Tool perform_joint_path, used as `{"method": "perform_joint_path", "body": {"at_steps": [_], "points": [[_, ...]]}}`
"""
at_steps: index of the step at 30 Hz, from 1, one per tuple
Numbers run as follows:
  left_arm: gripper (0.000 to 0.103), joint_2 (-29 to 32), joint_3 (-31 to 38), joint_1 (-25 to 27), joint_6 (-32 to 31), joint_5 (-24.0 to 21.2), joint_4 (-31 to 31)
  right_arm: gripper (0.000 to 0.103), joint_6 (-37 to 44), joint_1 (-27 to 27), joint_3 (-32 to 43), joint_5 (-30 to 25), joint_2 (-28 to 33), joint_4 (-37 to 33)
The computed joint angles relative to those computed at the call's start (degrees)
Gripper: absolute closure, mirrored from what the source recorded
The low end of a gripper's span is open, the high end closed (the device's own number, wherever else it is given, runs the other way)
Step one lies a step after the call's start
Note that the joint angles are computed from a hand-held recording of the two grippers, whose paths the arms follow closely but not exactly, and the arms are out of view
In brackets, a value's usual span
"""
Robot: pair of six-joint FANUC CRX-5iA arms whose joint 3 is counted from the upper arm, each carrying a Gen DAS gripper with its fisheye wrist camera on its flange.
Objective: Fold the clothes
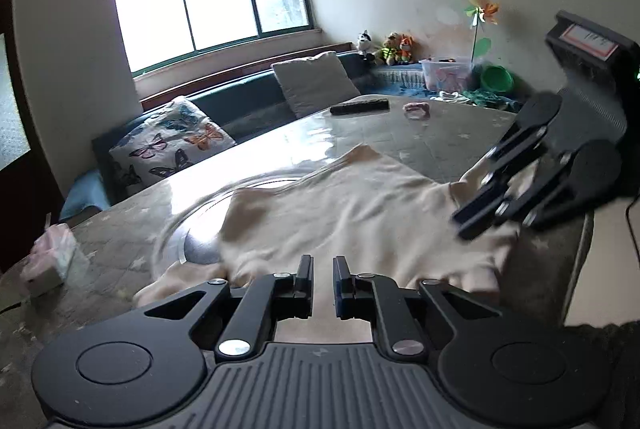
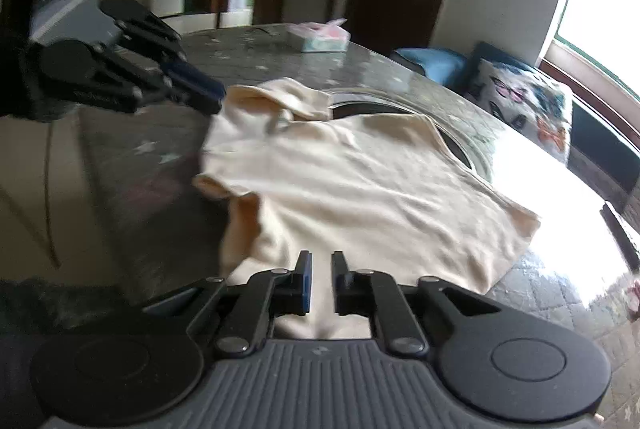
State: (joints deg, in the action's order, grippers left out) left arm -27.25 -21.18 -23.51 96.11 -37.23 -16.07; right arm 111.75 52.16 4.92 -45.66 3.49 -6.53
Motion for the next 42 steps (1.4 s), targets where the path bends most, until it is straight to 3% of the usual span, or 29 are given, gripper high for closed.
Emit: {"method": "perform_joint_path", "body": {"at_steps": [3, 6, 9, 15, 19, 24, 26, 29, 32, 35, 42], "points": [[0.091, 3.5, -0.7, 1.3, -5.7, 3.5, 6.4, 0.091, 0.0, 0.1, 1.6, 0.1, 2.5, -2.3], [0.091, 5.5, -2.9, 2.9, -13.9, 5.5, 14.9, 0.083, 2.6, -0.2, 2.6, -0.9, 3.5, -5.7], [0.091, 5.7, -4.3, 2.4, -19.4, 4.7, 17.6, 0.083, 6.7, -0.1, 2.7, -2.6, 3.6, -7.9], [0.091, 3.9, -6.9, 3.0, -23.9, 3.1, 20.4, 0.083, 9.1, -0.8, 3.0, -4.8, 2.7, -10.5], [0.091, 3.9, -6.5, 3.3, -21.2, 4.7, 19.7, 0.083, 7.2, -2.6, 4.2, -3.9, 2.7, -13.6], [0.091, 6.0, -5.7, 2.9, -24.6, 3.3, 21.4, 0.083, 5.6, -2.3, 5.4, -4.7, 4.9, -12.6], [0.089, 5.9, -6.3, 4.3, -26.7, 3.5, 24.9, 0.082, 7.4, -2.0, 4.5, -4.5, 4.6, -12.4], [0.080, 6.9, -3.5, 5.4, -21.9, 3.3, 21.8, 0.082, 6.6, -3.3, 5.9, -5.6, 4.8, -13.7], [0.073, 10.7, 3.8, 5.3, -8.4, 0.1, 11.9, 0.082, 1.8, -4.0, 6.7, -3.4, 5.5, -10.5], [0.072, 16.4, 11.5, 6.2, 3.7, -3.7, 4.9, 0.082, -6.8, -4.6, 7.9, -1.2, 7.4, -4.9], [0.071, 26.8, 22.2, 9.4, 13.0, -6.4, -1.6, 0.081, -19.3, -7.9, 12.9, 1.8, 13.2, 3.0]]}}
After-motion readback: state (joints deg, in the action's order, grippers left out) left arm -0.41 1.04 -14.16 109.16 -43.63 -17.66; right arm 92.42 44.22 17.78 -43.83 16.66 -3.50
